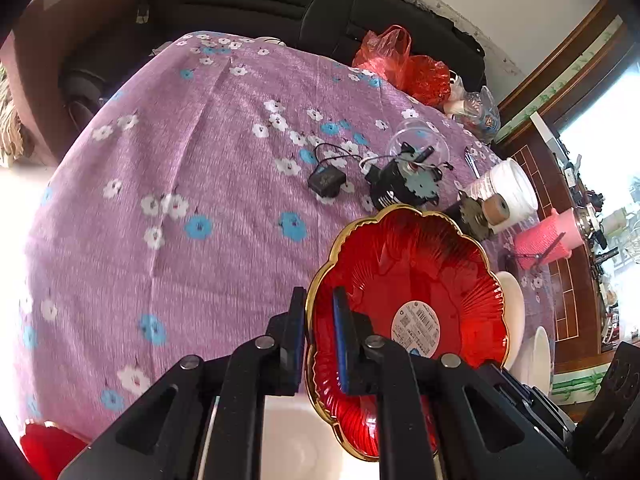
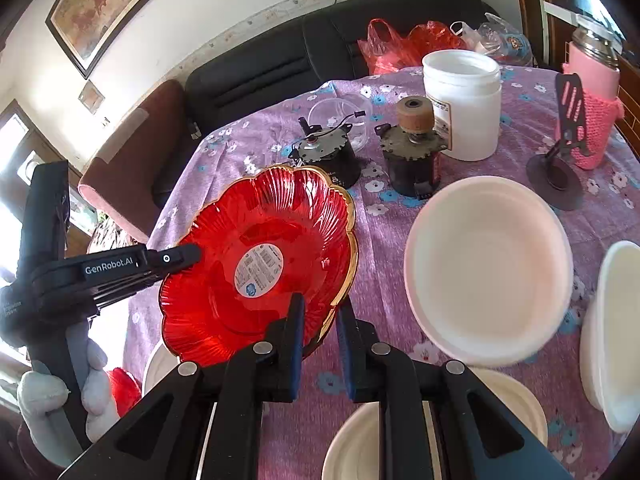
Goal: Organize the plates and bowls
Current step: 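Carry the red glass plate with both grippers over the larger red plate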
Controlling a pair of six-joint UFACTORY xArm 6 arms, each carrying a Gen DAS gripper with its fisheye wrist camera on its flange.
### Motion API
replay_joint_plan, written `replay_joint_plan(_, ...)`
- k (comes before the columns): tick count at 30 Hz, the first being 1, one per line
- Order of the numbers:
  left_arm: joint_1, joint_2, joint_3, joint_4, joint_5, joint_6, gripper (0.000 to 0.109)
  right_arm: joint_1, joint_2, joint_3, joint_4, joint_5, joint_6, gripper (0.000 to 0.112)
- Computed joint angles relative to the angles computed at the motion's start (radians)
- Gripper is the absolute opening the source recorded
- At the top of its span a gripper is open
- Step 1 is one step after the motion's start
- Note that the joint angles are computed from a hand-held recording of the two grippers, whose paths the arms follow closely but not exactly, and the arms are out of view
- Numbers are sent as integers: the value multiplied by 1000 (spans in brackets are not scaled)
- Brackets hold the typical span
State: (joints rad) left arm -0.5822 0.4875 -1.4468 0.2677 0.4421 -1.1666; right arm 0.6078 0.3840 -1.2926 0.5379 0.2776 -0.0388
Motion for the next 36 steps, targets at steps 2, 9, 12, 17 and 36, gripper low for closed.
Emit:
replay_joint_plan(2,-12,-17,18,30,-5,-36,12,4,-24,29,-4,-14,2,17)
replay_joint_plan(9,-63,-176,181,288,-11,-302,12,37,-134,151,-13,-80,-7,17)
replay_joint_plan(12,-83,-282,295,405,-9,-448,12,70,-190,203,4,-106,-35,17)
replay_joint_plan(17,-130,-487,501,587,47,-714,12,152,-266,278,27,-153,-79,16)
replay_joint_plan(36,-310,-967,1071,640,318,-1153,12,433,-49,164,78,-83,-89,17)
